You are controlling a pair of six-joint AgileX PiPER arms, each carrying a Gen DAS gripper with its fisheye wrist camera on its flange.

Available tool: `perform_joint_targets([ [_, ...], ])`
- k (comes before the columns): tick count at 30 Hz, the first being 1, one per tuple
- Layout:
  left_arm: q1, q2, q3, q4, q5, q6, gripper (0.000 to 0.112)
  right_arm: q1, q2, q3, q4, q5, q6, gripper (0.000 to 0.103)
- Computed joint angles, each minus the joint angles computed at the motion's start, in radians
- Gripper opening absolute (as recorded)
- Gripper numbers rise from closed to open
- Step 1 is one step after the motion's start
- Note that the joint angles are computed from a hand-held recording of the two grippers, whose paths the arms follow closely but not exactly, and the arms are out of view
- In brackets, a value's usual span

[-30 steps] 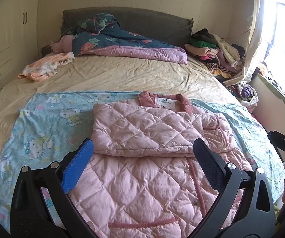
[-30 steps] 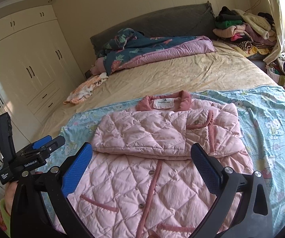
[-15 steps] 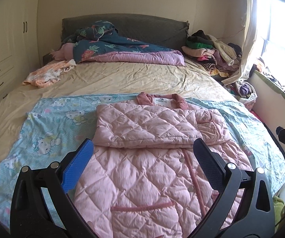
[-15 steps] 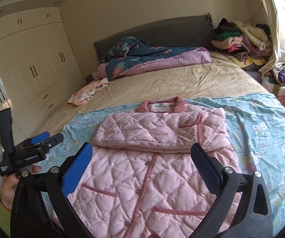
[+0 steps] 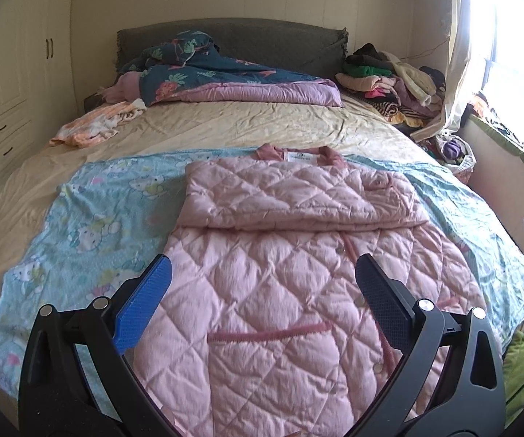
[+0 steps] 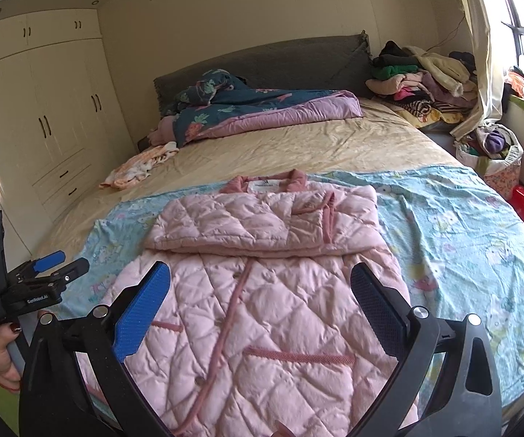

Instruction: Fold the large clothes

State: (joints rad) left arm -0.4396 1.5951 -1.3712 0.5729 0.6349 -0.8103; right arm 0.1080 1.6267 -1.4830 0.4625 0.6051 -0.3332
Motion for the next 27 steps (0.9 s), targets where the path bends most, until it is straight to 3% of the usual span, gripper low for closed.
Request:
perform_joint_targets([
  [5,-0.007,-0.024,0.078,0.048,-0.015,-0.059,0.095,-0.002,-0.048,0.126,-0.077,-0.105,0.037,0.099],
  [16,-0.013,-0.061,0.223,0.151,-0.050,-0.206,0.095,-0.024,-0.096,0.299,-0.172,-0.226,0.100,0.099],
  [27,0.004,-0.086,0.363,0.226,-0.090,-0.321,0.095,-0.064,-0.103,0.413,-0.128,-0.277,0.033,0.099],
])
